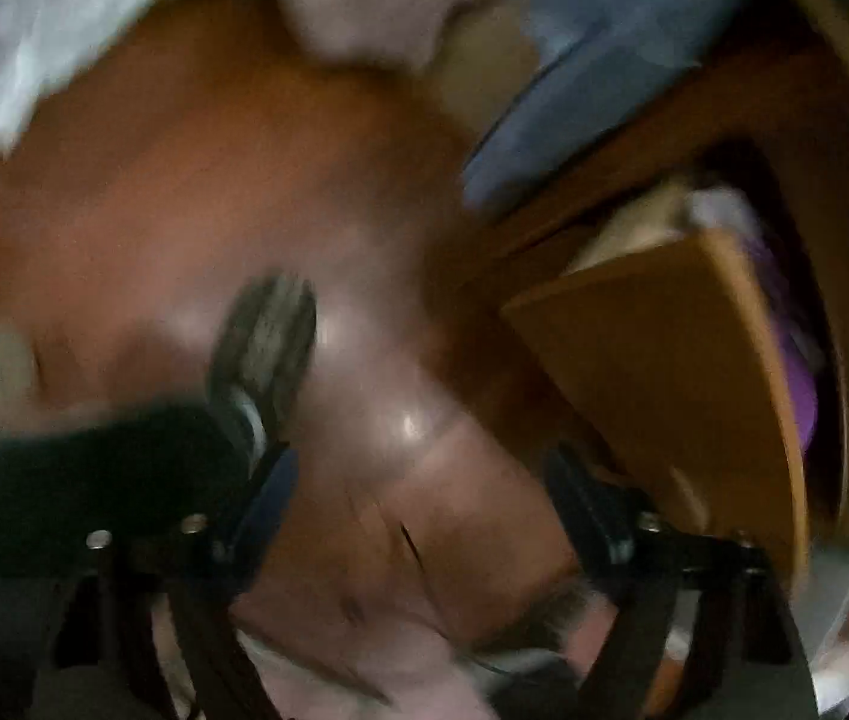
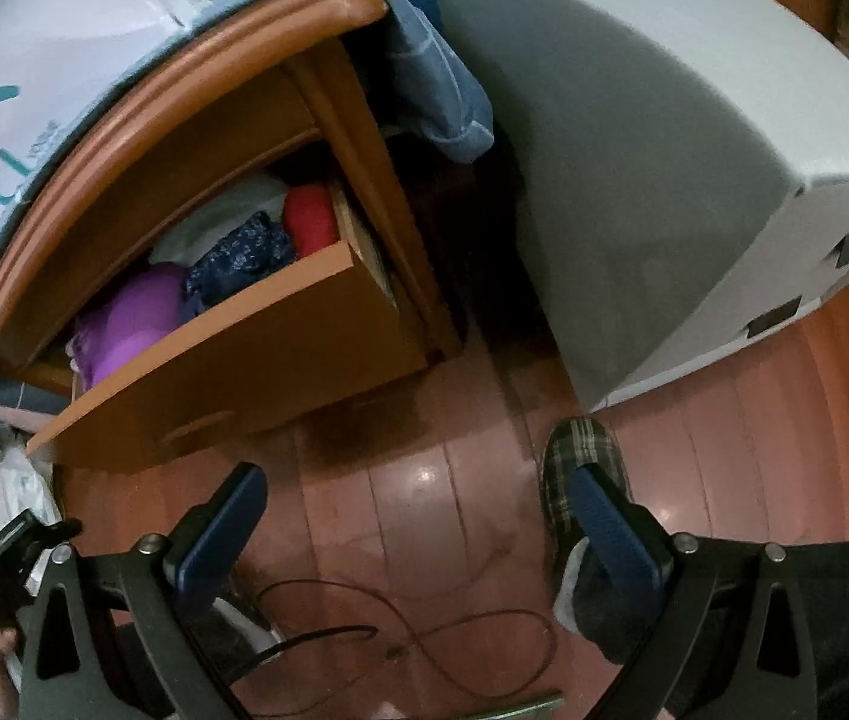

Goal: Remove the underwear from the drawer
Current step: 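Lower the left gripper over the purple bra in the drawer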

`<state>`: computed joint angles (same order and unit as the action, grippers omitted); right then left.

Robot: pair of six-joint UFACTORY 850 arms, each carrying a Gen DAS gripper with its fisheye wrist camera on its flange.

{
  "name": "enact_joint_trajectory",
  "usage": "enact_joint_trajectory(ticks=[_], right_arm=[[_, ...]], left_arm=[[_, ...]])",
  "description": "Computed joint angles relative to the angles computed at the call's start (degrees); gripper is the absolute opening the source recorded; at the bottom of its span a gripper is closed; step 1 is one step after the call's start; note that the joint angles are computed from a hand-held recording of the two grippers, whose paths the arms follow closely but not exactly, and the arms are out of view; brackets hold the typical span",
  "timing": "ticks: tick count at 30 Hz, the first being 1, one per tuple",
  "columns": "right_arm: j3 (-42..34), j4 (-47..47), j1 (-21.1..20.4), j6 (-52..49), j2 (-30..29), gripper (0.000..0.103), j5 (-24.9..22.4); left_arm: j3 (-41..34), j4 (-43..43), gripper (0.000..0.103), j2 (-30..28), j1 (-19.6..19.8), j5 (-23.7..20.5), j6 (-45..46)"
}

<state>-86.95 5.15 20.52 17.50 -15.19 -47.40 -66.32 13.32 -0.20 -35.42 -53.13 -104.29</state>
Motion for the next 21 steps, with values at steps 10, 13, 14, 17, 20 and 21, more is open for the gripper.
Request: enact_joint_trajectory(ticks=[10, 13, 14, 17, 20, 21], right_arm=[[1.8, -1.2, 0.8, -3.2, 0.5, 0.103, 1.7], [1.6, -1.6, 1.2, -3.5, -0.2, 0.103, 1.0], [1.9, -1.0, 1.1, -3.8, -0.3, 0.103, 0.7], [1.8, 0.3, 0.7, -4.4, -0.8, 0.103, -0.4], [1.4, 2.4, 0.0, -5.0, -1.4, 0.103, -1.0], [1.2, 3.2, -0.3, -5.2, -1.5, 0.103, -1.1]], left_arm=[[-23.8, 30.0, 0.103, -14.8, -6.2, -4.2, 12.1], [-28.3, 19.3, 0.102, -20.5, -2.6, -5.0, 14.1], [-31.2, 17.5, 0.102, -23.1, -2.0, -7.1, 14.7], [-43.1, 12.9, 0.102, -31.2, -1.5, -16.5, 21.4], [-54.4, 8.9, 0.101, -40.2, -1.4, -30.9, 31.0], [-58.5, 9.2, 0.103, -43.0, -1.5, -35.7, 34.7]])
